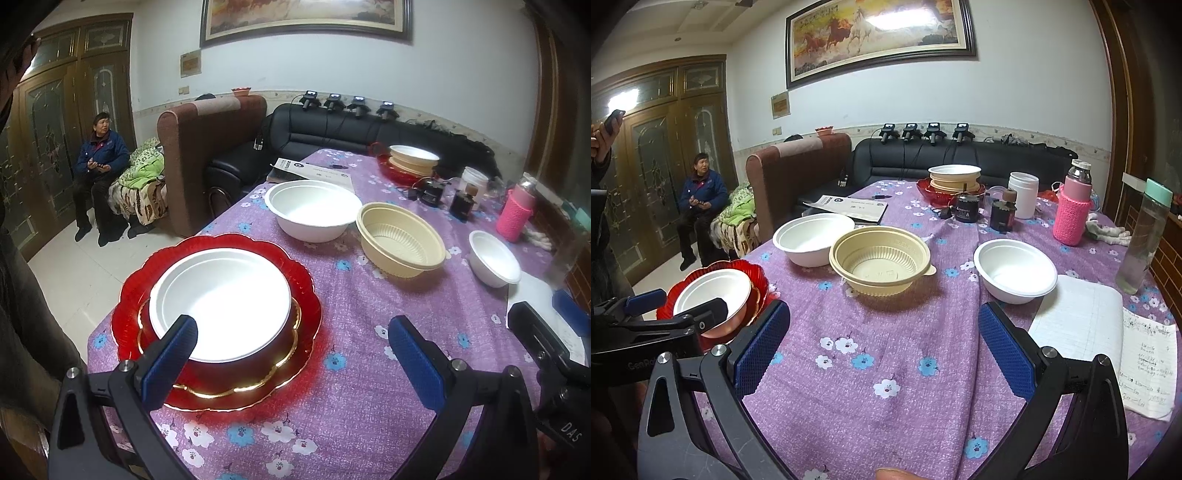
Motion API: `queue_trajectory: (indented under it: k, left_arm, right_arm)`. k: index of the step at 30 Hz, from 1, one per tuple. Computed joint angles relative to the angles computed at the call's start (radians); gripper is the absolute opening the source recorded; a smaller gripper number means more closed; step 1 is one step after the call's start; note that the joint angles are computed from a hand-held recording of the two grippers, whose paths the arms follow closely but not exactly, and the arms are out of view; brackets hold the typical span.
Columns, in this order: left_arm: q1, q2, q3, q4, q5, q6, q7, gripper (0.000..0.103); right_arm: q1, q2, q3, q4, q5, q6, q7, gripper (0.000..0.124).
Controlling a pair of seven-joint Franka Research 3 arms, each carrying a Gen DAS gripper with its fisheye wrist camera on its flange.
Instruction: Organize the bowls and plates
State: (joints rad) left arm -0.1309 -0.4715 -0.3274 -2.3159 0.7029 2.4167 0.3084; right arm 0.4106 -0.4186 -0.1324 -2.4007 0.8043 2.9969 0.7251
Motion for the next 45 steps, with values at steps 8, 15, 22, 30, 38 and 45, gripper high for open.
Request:
queue_trajectory:
  k: [8, 15, 22, 30, 38, 45]
  left_arm:
    - [0.0, -0.001, 0.0, -0.001, -0.004, -0.005, -0.002, 0.103]
    - [-0.003, -0.007, 0.01, -0.011, -0.015, -0.001, 0.007, 0.103]
    - [0.005, -0.024, 0.02, -0.029, -0.027, 0.003, 0.015, 0.103]
    - [0.03, -0.073, 0.041, -0.072, -0.042, -0.001, 0.03, 0.103]
    - [0.092, -0.185, 0.076, -0.155, -0.048, -0.099, 0.096, 0.103]
    - [0.139, -0.222, 0.102, -0.176, -0.045, -0.136, 0.116, 0.103]
  right_arm:
    - [0.005, 0.001, -0.003, 0.0, 0.002, 0.002, -0.003, 0.103]
    - [0.006, 0.0, 0.003, -0.004, -0.001, 0.003, 0.0, 0.103]
    - [0.005, 0.007, 0.019, 0.003, -0.02, -0.005, 0.021, 0.103]
    - [0.012, 0.035, 0.046, 0.039, -0.035, -0.037, 0.047, 0.103]
    - [0.013, 0.108, 0.107, 0.111, -0.066, -0.08, 0.091, 0.103]
    - [-0.006, 0.196, 0.146, 0.194, -0.092, -0.183, 0.145, 0.103]
